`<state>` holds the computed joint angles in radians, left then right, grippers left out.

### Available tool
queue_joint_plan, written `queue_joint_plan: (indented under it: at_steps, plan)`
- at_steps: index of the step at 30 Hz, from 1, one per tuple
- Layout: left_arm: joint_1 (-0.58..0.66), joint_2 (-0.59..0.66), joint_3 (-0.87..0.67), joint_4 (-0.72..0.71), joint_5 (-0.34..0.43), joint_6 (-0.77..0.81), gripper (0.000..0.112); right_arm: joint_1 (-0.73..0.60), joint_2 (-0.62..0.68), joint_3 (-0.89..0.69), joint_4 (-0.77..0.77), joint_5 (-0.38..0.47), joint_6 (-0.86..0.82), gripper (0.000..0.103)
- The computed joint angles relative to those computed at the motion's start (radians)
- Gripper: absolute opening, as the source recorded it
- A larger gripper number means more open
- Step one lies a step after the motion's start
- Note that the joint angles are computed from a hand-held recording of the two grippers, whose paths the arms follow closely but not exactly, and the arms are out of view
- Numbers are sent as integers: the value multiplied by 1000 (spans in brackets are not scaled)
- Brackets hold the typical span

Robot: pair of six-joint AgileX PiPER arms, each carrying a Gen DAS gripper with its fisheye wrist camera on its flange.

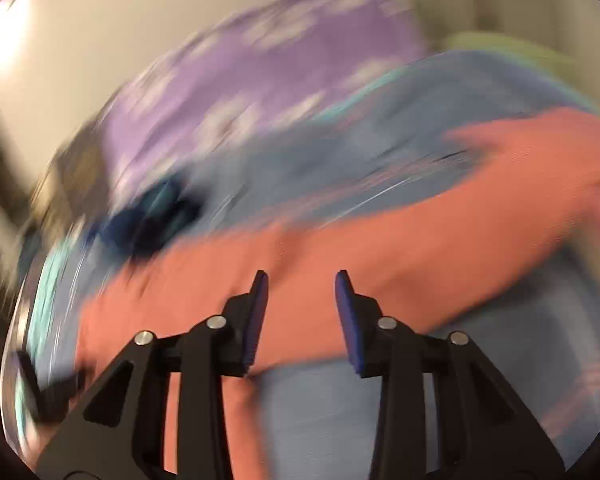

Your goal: Fold small clothes

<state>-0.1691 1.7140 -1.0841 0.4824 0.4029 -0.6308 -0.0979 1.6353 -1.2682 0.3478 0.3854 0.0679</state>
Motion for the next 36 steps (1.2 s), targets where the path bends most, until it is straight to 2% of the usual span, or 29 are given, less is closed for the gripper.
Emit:
queue_joint_plan:
  at_steps: [2, 3, 5, 7, 9, 11, 12, 13, 14, 16, 17, 23, 25, 28, 29, 30, 33, 35, 36]
  plan:
    - [2, -3, 3, -4, -3, 3, 24, -118, -10, -1, -47, 53, 175, 43]
    - [2, -4, 3, -3, -4, 2, 24, -145, -8, 5, -45, 64, 210, 43]
    - [-3, -5, 6, 14, -1, -15, 24, -190, 13, 13, 30, 73, 175, 45]
    - [-6, -5, 7, 28, 2, -27, 24, -191, 39, 11, 34, 35, 185, 46]
    - [-8, -6, 9, 43, 2, -39, 25, -184, 81, -20, -61, 1, 313, 46]
    - [-12, -6, 10, 58, 3, -55, 25, -201, 115, -35, -21, -35, 361, 42]
    - [-14, -6, 11, 65, 3, -63, 25, -202, 129, -50, 49, -45, 325, 35]
    - [-15, -6, 11, 70, 4, -68, 25, -194, 142, -52, 149, -74, 249, 20]
    - [-17, -5, 10, 76, 6, -73, 25, -182, 149, -54, 249, -94, 149, 11]
    - [-18, -5, 10, 78, 6, -75, 25, -148, 138, -51, 443, -116, -51, 6]
    - [-17, -5, 11, 77, 5, -74, 25, -120, 135, -70, 518, -98, -151, 5]
    - [-7, -9, 18, 43, -14, -49, 25, 186, 148, -91, 745, 28, -751, 4]
    - [5, -14, 22, 3, -28, -14, 25, 261, 189, -83, 736, 82, -830, 5]
    - [19, -18, 28, -54, -43, 37, 25, 331, 257, -87, 577, 120, -725, 13]
    - [21, -18, 28, -63, -45, 45, 25, 339, 276, -90, 534, 130, -689, 18]
    - [21, -17, 27, -63, -46, 45, 25, 335, 289, -81, 531, 151, -681, 21]
    - [19, -15, 25, -59, -44, 42, 26, 297, 266, -44, 652, 186, -769, 26]
    - [19, -15, 24, -61, -43, 44, 26, 277, 245, -26, 691, 191, -794, 42]
    - [21, -14, 22, -70, -43, 53, 26, 264, 252, -50, 683, 208, -778, 44]
